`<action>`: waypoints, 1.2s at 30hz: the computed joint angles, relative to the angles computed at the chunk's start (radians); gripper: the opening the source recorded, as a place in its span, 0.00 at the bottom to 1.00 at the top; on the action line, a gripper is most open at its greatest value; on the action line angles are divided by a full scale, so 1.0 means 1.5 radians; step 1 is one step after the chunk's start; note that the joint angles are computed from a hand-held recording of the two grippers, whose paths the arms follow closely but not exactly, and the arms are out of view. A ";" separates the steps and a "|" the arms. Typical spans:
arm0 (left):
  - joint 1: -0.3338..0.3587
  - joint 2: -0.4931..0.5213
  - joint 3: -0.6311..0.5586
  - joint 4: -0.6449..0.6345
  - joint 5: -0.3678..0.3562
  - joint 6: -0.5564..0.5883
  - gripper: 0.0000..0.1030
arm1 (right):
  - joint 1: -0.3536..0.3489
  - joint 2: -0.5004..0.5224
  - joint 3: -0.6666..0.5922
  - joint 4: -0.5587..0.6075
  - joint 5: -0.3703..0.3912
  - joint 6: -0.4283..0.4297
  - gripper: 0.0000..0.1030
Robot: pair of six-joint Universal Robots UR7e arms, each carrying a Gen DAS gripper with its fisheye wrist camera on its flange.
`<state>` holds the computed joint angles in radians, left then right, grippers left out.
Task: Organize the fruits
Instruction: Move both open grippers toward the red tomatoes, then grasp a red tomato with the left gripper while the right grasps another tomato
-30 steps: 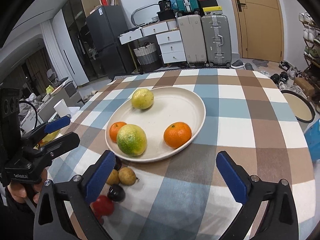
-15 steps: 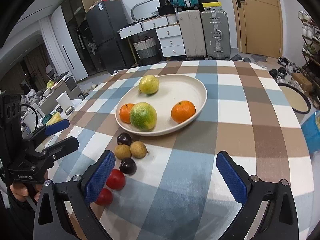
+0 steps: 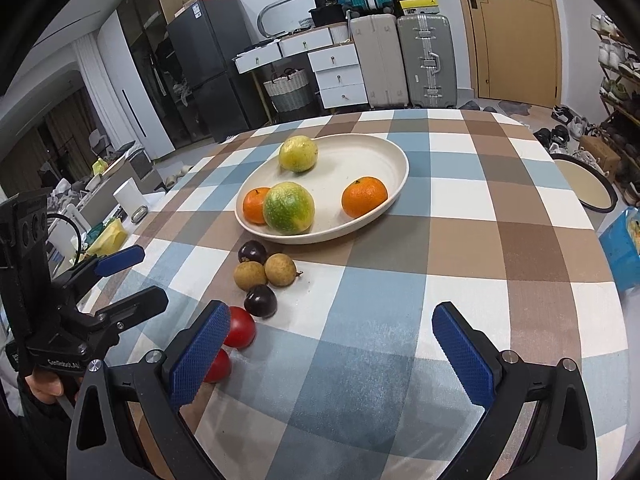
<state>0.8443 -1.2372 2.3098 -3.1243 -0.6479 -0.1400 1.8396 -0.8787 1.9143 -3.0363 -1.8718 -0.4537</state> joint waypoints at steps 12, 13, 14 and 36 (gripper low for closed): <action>-0.009 0.012 0.008 0.039 -0.020 -0.005 0.99 | 0.003 0.010 -0.001 0.014 -0.018 -0.008 1.00; -0.007 0.014 0.007 0.043 -0.023 -0.003 0.99 | 0.003 0.011 -0.001 0.014 -0.020 -0.008 1.00; -0.007 0.015 0.006 0.046 -0.025 -0.004 0.99 | 0.003 0.011 -0.001 0.014 -0.022 -0.008 1.00; 0.011 0.030 -0.010 0.098 -0.145 0.022 0.50 | 0.000 0.017 -0.005 0.029 -0.033 -0.001 1.00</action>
<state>0.8605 -1.1922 2.2942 -2.9767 -0.8657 -0.1074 1.8396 -0.8534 1.9066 -2.9922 -1.9215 -0.4552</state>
